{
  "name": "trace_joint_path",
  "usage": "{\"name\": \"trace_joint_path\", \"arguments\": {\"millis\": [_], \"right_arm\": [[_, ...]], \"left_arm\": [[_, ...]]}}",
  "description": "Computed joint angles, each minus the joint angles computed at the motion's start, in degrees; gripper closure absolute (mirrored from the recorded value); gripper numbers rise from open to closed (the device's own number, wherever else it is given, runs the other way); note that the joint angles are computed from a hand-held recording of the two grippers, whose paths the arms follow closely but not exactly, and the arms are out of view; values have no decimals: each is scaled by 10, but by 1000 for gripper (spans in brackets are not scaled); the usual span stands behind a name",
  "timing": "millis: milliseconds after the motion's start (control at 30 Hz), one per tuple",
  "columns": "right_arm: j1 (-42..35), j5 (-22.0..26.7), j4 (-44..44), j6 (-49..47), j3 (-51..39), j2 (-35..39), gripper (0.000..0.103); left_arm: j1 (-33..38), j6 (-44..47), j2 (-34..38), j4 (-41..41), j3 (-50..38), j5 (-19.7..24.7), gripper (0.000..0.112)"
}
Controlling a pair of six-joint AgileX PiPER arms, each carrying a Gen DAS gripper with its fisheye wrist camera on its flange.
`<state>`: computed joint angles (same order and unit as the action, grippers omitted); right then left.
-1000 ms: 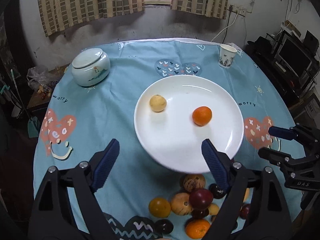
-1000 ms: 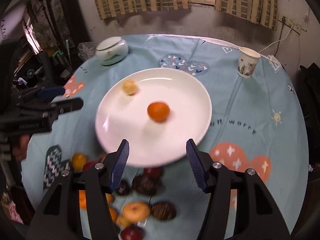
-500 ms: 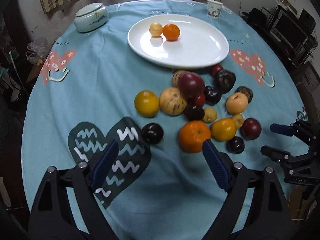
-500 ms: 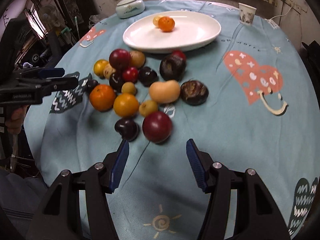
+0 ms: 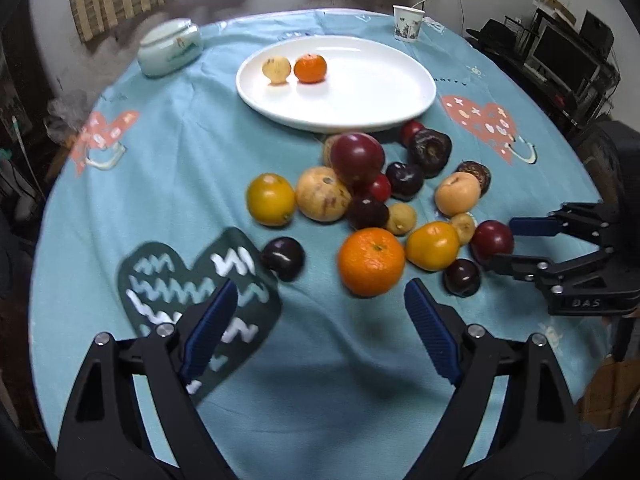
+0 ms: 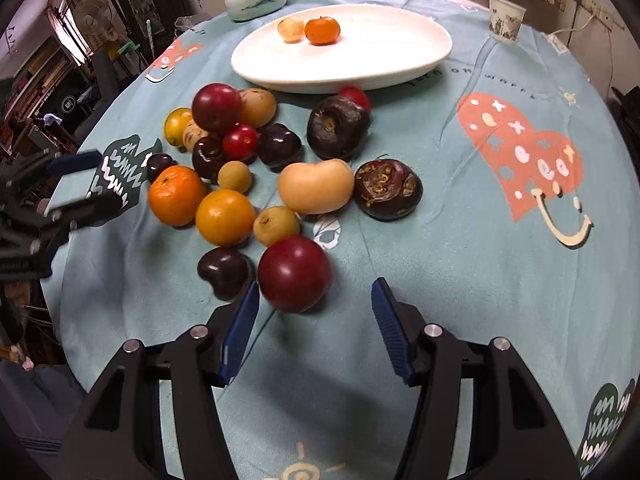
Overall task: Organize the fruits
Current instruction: 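Move both open tools back toward the fruit pile, then grasp the large red apple with the right tool while the left tool grasps a tangerine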
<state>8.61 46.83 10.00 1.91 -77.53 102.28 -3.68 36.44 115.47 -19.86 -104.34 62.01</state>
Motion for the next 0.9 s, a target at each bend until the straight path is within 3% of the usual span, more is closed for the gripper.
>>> {"name": "trace_joint_path", "arguments": {"millis": [33, 133, 500, 700, 900], "right_arm": [[1, 2, 0, -5, -6, 5, 47], [-1, 16, 28, -39, -28, 24, 63], [-19, 12, 62, -54, 6, -5, 64], [-22, 3, 75, -53, 26, -23, 64], [-18, 3, 74, -45, 24, -26, 64]], "left_arm": [[3, -8, 8, -9, -9, 12, 25], [-1, -22, 11, -4, -9, 14, 25], [-42, -39, 42, 35, -41, 8, 25], [-73, -36, 54, 84, -28, -52, 25], [-83, -12, 62, 94, -34, -72, 25]]}}
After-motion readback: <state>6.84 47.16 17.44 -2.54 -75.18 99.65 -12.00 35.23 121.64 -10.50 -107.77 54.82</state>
